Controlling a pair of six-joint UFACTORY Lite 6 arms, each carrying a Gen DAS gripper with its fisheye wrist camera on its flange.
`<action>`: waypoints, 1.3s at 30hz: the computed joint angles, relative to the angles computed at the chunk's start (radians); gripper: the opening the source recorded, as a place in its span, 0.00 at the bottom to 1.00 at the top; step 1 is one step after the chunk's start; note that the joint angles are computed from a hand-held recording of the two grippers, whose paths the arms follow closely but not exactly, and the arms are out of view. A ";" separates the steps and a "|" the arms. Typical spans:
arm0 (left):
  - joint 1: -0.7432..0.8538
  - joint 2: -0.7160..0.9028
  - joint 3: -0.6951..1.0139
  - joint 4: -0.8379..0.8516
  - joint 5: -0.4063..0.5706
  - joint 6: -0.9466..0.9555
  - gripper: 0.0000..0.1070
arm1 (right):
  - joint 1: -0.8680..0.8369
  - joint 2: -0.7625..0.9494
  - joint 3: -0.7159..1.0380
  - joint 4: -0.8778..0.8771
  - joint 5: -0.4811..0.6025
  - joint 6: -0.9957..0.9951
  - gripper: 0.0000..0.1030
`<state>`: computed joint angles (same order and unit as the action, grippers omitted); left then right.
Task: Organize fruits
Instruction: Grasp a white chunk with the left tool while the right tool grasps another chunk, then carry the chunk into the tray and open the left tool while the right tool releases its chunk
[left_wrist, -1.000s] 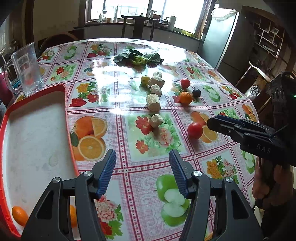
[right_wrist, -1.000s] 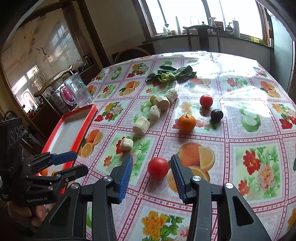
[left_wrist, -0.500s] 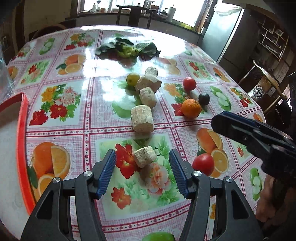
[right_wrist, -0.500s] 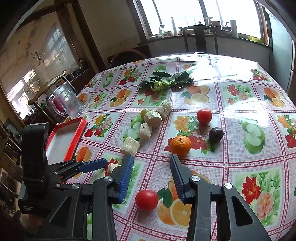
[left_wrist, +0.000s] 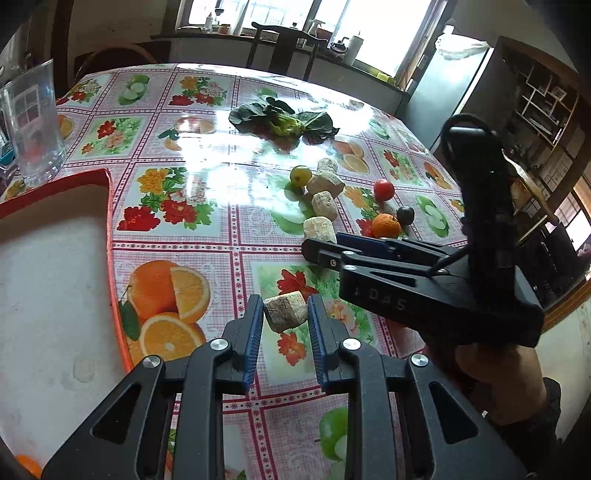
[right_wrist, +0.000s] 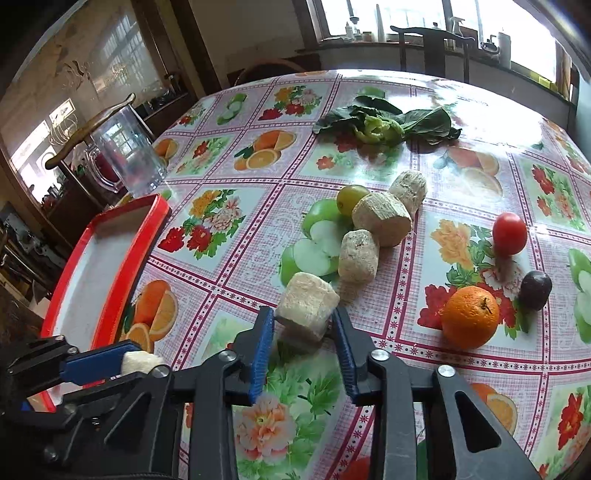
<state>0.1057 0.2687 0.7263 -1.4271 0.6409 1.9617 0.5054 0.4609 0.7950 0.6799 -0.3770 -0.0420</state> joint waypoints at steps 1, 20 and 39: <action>0.013 -0.008 -0.006 -0.001 0.002 0.011 0.21 | 0.014 -0.002 0.000 0.041 -0.007 -0.033 0.31; 0.297 -0.135 -0.074 0.144 0.152 0.036 0.21 | 0.389 -0.307 -0.174 0.477 -0.141 -0.246 0.31; 0.573 -0.062 0.009 0.246 0.234 0.081 0.21 | 0.550 -0.146 0.047 0.589 -0.137 -0.334 0.31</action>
<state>0.6789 0.2069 0.7357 -1.1811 0.8745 2.0429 1.0555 0.3145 0.8423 1.2689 -0.5142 -0.3760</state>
